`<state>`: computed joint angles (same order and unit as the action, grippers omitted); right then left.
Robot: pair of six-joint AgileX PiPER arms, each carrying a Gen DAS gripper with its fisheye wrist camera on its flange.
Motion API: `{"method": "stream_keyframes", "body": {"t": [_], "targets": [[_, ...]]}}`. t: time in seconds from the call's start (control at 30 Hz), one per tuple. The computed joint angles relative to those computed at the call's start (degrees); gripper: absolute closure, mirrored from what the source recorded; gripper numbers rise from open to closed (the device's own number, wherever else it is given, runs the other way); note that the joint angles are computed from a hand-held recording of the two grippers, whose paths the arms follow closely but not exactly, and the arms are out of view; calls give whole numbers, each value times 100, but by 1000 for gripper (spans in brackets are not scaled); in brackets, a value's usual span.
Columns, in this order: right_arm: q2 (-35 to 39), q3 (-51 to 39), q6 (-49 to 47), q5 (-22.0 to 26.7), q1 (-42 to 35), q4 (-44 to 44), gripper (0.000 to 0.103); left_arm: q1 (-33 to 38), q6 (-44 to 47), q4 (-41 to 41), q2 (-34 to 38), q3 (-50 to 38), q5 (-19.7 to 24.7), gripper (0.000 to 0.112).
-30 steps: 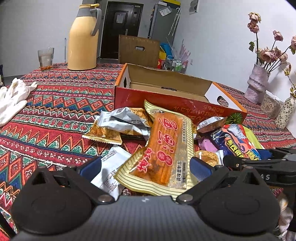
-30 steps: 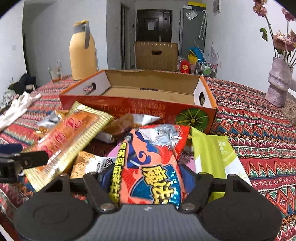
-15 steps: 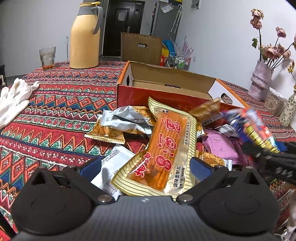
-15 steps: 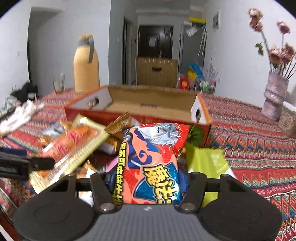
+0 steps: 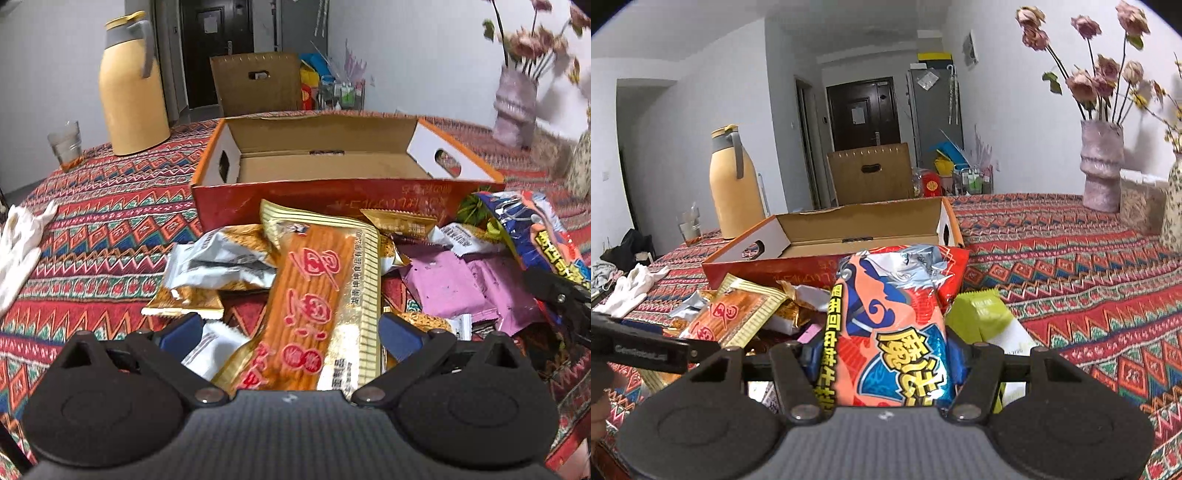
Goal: Organize snacks
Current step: 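Grasp the orange sausage packet with left tool while right tool grasps blue-red snack bag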
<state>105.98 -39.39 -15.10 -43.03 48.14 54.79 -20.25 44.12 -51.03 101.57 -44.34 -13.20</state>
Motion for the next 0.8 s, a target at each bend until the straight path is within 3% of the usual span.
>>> {"method": "stream_keyframes", "body": {"t": [0.1, 0.23, 0.33, 0.4, 0.5, 0.8], "targets": [[13, 87, 216, -30, -1, -172, 44, -137, 1186, -1074, 228, -290, -55, 9], [44, 117, 404, -4, -33, -372, 44, -78, 1978, -1901, 514, -640, 161, 9], [68, 139, 539, 7, -85, -522, 44, -60, 1780, -1746, 571, -671, 177, 9], [81, 137, 580, 20, -111, -571, 44, -23, 1286, -1266, 559, -635, 236, 15], [90, 136, 603, 21, -126, -589, 44, 95, 45, 22, 480, -539, 442, 37], [51, 184, 534, -113, -23, -438, 44, 303, -2991, 3033, 140, -116, 375, 65]]}}
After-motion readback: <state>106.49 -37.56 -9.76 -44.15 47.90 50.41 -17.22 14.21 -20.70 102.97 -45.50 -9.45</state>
